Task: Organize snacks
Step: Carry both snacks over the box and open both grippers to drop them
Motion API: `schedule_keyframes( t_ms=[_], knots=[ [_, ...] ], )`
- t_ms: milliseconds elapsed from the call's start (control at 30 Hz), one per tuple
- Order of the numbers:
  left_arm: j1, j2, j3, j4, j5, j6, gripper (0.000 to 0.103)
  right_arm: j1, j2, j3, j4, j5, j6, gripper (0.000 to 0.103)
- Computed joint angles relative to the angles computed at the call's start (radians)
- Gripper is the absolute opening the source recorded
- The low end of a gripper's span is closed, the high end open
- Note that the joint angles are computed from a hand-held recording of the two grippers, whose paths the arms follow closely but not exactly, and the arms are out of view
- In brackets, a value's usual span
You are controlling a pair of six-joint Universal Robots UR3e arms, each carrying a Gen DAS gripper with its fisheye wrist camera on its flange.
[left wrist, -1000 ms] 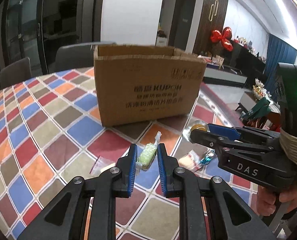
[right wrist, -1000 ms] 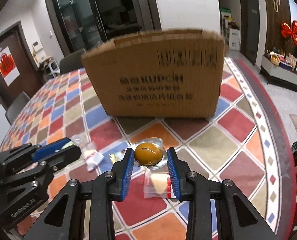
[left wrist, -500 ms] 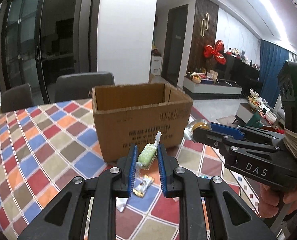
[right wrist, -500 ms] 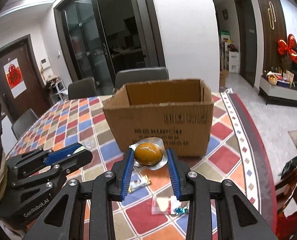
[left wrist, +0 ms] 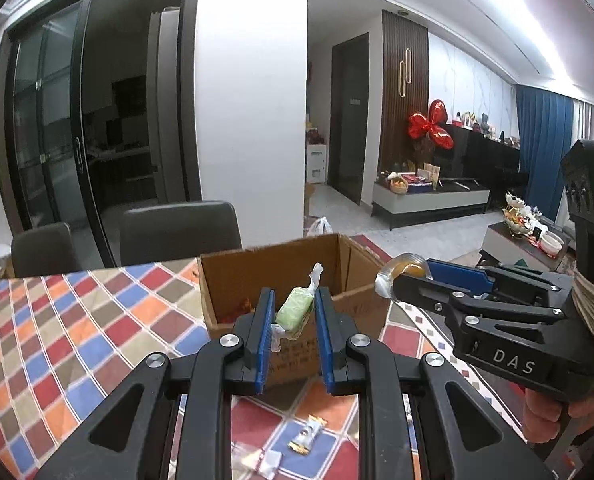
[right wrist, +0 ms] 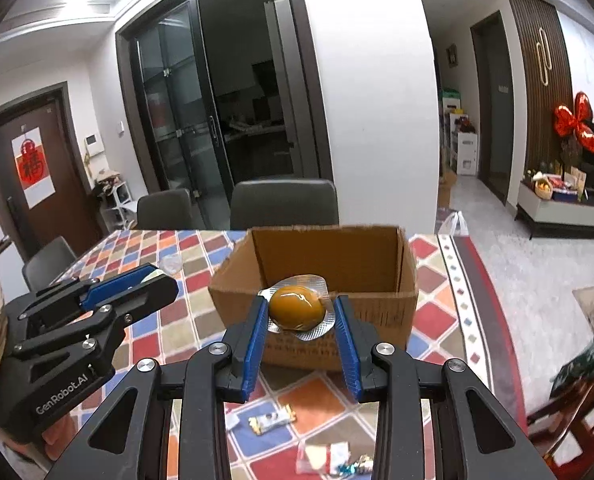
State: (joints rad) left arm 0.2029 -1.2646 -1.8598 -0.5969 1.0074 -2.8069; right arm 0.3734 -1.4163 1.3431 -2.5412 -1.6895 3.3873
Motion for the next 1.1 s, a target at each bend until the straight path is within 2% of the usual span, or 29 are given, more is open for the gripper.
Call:
schedule_keyframes(
  t_ms=[267, 900, 967, 1000, 1033, 1067, 1100],
  knots=[
    [-0.056, -0.149, 0.165, -0.005, 0.064, -0.027, 0.021, -0.014, 0.073, -0.150, 0.070, -0.021, -0.045, 0.035],
    [-0.175, -0.546, 0.618, -0.162, 0.229, -0.029, 0.022, -0.094, 0.318, -0.517, 0.320, -0.011, -0.067, 0.035],
    [-0.185, -0.583, 0.661, -0.180, 0.239, -0.032, 0.027, -0.104, 0.349, -0.561, 0.343, -0.003, -0.061, 0.035],
    [-0.194, -0.601, 0.681, -0.186, 0.260, -0.033, 0.038, -0.107, 0.364, -0.580, 0.353, -0.003, -0.058, 0.035],
    [-0.197, -0.602, 0.676, -0.176, 0.270, -0.032, 0.049, -0.107, 0.377, -0.595, 0.358, -0.013, -0.053, 0.039],
    [-0.201, -0.598, 0.660, -0.153, 0.283, -0.032, 0.052, -0.109, 0.391, -0.619, 0.377, -0.023, -0.049, 0.045],
    [-0.202, -0.588, 0.636, -0.130, 0.292, -0.033, 0.055, -0.108, 0.395, -0.622, 0.383, -0.036, -0.045, 0.057]
  ],
)
